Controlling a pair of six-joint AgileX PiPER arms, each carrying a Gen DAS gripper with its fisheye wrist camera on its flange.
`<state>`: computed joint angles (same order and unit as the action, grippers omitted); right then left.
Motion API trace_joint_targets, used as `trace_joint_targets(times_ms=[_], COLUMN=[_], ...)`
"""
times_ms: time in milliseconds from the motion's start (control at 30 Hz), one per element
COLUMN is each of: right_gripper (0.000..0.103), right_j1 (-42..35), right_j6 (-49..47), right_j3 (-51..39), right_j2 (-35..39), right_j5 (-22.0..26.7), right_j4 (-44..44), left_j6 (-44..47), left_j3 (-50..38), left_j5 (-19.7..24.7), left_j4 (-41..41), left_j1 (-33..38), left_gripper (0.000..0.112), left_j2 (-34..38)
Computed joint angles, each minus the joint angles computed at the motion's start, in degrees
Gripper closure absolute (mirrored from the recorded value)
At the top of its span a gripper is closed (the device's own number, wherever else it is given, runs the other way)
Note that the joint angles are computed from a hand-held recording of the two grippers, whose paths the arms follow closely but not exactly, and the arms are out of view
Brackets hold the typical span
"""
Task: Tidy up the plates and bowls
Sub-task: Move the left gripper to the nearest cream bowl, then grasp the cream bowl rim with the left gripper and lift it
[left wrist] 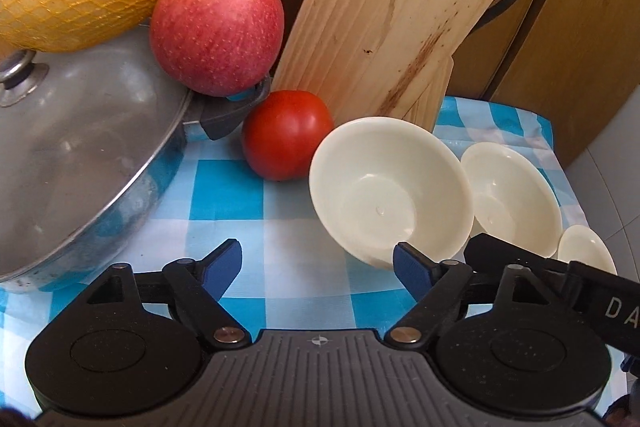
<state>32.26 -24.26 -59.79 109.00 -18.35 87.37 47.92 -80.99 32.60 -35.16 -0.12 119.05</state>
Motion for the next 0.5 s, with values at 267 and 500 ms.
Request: trace_joint_targets(times_ms=[267,500], right_gripper=[0.087,0.088], right_j1=[-3.1,-5.0], right_j6=[12.5,24.9], right_j3=[-1.6,-2.1], right_j2=[3.0,5.1], right_j5=[5.2,7.8], right_j4=[-11.4,-22.2], left_j6=[-2.6,-6.1], left_j3=[-3.9,-7.8], left_j5=[0.8,3.1], left_j4=[0.4,3.0], left_j1=[-0.2,-1.4], left_gripper=[0.035,0.049], left_j2=[2.9,6.8])
